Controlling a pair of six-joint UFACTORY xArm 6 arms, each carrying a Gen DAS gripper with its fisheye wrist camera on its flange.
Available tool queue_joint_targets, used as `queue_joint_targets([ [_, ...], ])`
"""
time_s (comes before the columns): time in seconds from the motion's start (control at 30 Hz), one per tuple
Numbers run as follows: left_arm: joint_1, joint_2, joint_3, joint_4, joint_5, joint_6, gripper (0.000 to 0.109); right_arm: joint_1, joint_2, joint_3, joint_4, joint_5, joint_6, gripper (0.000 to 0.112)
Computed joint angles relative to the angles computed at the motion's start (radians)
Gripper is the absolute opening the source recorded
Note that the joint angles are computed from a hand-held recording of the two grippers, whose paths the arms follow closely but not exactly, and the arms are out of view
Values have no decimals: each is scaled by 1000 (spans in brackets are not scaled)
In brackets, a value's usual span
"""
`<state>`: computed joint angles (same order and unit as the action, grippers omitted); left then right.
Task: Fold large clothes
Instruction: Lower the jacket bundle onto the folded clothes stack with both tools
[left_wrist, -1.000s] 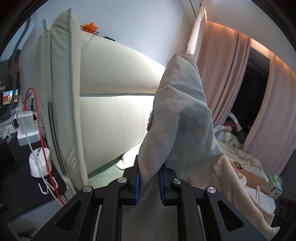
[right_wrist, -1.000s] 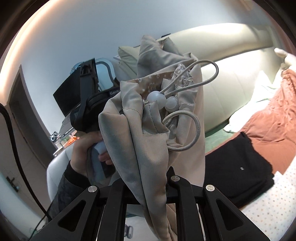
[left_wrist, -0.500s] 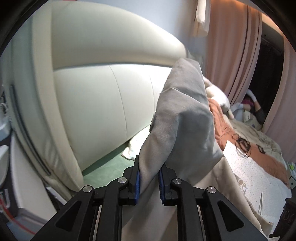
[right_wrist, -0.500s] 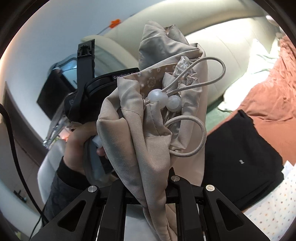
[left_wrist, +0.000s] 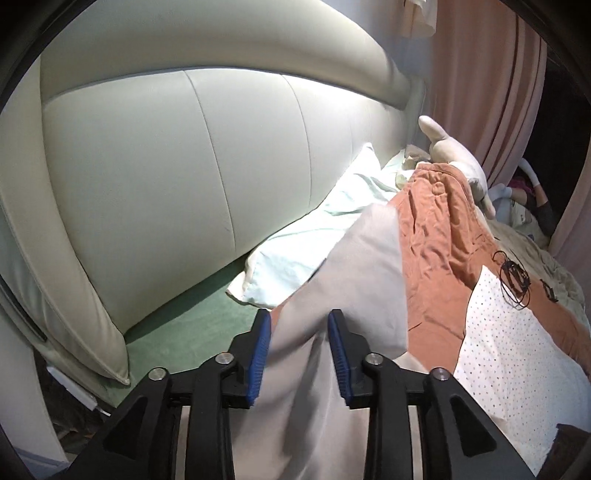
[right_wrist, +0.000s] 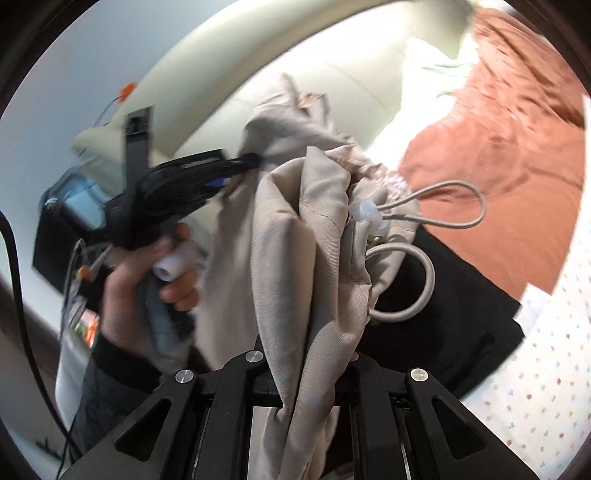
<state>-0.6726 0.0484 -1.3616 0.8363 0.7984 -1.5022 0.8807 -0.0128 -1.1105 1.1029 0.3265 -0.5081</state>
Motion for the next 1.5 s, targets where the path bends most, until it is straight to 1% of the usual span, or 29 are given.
queue_joint_targets([
  [0.03, -2, -10, 17, -3, 2, -12, 49, -15, 19, 7, 23, -6, 13, 11],
  [0.07, -4, -25, 43, -11, -3, -17, 57, -28, 39, 13, 33, -12, 31, 11],
  [0.1, -10, -45, 77, -13, -10, -23, 58, -39, 64, 22, 29, -22, 57, 11],
  [0.17, -30, -76, 134, -22, -9, -14, 58, -55, 101, 31, 51, -34, 54, 11],
  [0.2, -45, -98, 169, -31, 3, -14, 58, -66, 116, 29, 102, -24, 16, 11],
  [0.23, -61, -126, 211, -35, 14, -33, 58, -81, 129, 26, 195, 4, -55, 11],
  [0.27, -74, -158, 260, -35, 20, -66, 58, -87, 134, 28, 250, 16, -98, 11],
  [0.3, -88, -190, 307, -37, 24, -102, 58, -84, 138, 30, 264, 9, -112, 11],
  [0.37, -110, -254, 391, -60, 29, -171, 58, -75, 143, 31, 259, -6, -123, 12],
  [0.47, -159, -339, 485, -48, 58, -267, 60, -81, 145, 31, 295, 3, -153, 13],
  [0.5, -178, -358, 503, -45, 77, -290, 64, -82, 146, 32, 291, 4, -147, 14],
  [0.53, -197, -376, 519, -40, 94, -308, 67, -92, 140, 39, 295, 16, -153, 19],
  [0.6, -235, -406, 550, -19, 121, -355, 77, -85, 128, 51, 278, 9, -155, 24],
  [0.63, -255, -419, 563, -7, 137, -386, 79, -84, 140, 42, 268, 12, -157, 30],
  [0.67, -275, -433, 580, 2, 147, -420, 81, -82, 146, 41, 269, 17, -166, 33],
  [0.73, -306, -452, 608, 14, 162, -479, 82, -69, 141, 56, 247, 3, -154, 34],
  [0.8, -336, -461, 626, 3, 192, -522, 82, -66, 132, 71, 259, 6, -155, 34],
  [0.93, -401, -476, 671, 27, 257, -687, 82, -73, 110, 96, 300, 23, -183, 34],
  [1.0, -403, -471, 689, 29, 240, -726, 82, -73, 103, 106, 297, 26, -177, 34],
  [1.07, -375, -455, 705, 15, 176, -734, 82, -72, 98, 112, 306, 32, -164, 34],
  [1.13, -357, -445, 726, 24, 115, -772, 78, -67, 96, 115, 300, 24, -157, 32],
  [1.17, -344, -439, 735, 36, 87, -796, 69, -64, 96, 115, 298, 17, -157, 29],
  [1.2, -335, -436, 745, 56, 58, -824, 56, -64, 96, 113, 307, 17, -168, 26],
  [1.23, -328, -441, 759, 76, 32, -847, 48, -66, 95, 111, 316, 21, -177, 22],
  [1.27, -321, -434, 756, 78, 27, -851, 41, -68, 94, 107, 319, 26, -179, 18],
  [1.3, -326, -432, 751, 82, 43, -864, 33, -70, 94, 101, 315, 30, -180, 17],
  [1.33, -333, -427, 741, 87, 64, -879, 30, -69, 93, 96, 299, 27, -175, 15],
  [1.4, -342, -415, 719, 86, 102, -881, 19, -60, 95, 83, 247, 9, -148, 14],
  [1.5, -330, -415, 713, 87, 111, -881, 15, -54, 108, 49, 192, 6, -104, 13],
])
